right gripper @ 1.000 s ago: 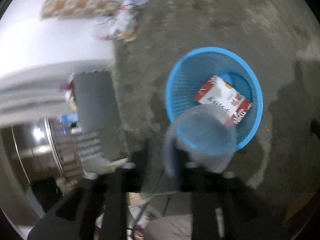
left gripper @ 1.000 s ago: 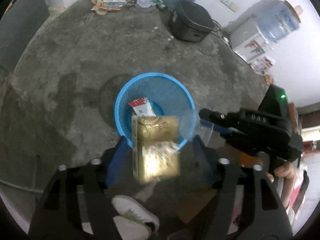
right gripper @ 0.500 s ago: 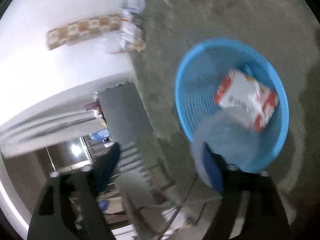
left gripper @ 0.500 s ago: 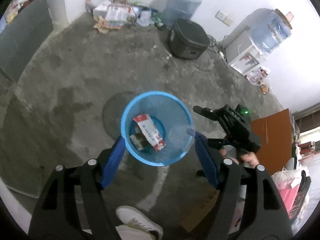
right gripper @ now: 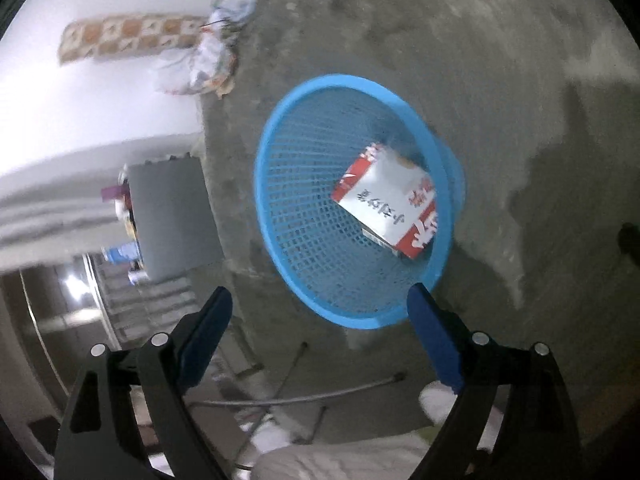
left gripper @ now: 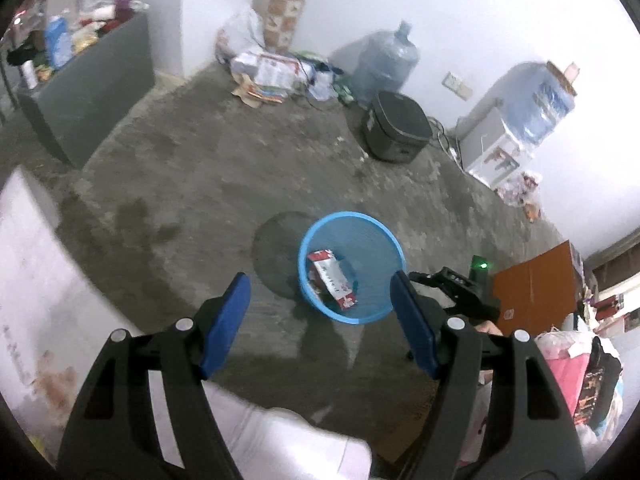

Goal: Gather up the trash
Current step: 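Grasp the red wrapper with the left gripper while the right gripper grasps the white glove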

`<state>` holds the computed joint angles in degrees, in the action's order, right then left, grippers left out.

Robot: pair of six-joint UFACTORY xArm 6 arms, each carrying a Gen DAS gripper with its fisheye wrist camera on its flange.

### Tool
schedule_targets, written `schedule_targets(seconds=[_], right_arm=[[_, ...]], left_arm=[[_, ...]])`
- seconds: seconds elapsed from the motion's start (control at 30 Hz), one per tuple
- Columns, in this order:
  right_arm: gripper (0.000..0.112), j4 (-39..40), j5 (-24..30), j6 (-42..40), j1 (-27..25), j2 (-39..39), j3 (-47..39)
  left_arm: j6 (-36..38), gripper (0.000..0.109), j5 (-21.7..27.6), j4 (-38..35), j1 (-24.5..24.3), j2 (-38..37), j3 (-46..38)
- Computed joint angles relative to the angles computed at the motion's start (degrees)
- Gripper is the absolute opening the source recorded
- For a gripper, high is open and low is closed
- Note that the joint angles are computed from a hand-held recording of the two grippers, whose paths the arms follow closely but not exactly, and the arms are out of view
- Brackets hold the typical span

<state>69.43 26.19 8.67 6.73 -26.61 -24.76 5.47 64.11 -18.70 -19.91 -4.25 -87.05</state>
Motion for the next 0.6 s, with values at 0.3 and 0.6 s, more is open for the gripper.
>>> schedule_targets(seconds=[0.3, 0.6], right_arm=[[0.087, -24.35, 2.74, 7.71, 10.64, -2.81, -15.63], [0.087, -26.13, 12.43, 0.15, 25.56, 15.72, -46.39]], left_arm=[[6.03, 0.073, 6.96, 0.28, 20.26, -19.43, 5.53], [16.41, 0.076, 15.20, -10.98, 59.40, -27.58, 6.32]])
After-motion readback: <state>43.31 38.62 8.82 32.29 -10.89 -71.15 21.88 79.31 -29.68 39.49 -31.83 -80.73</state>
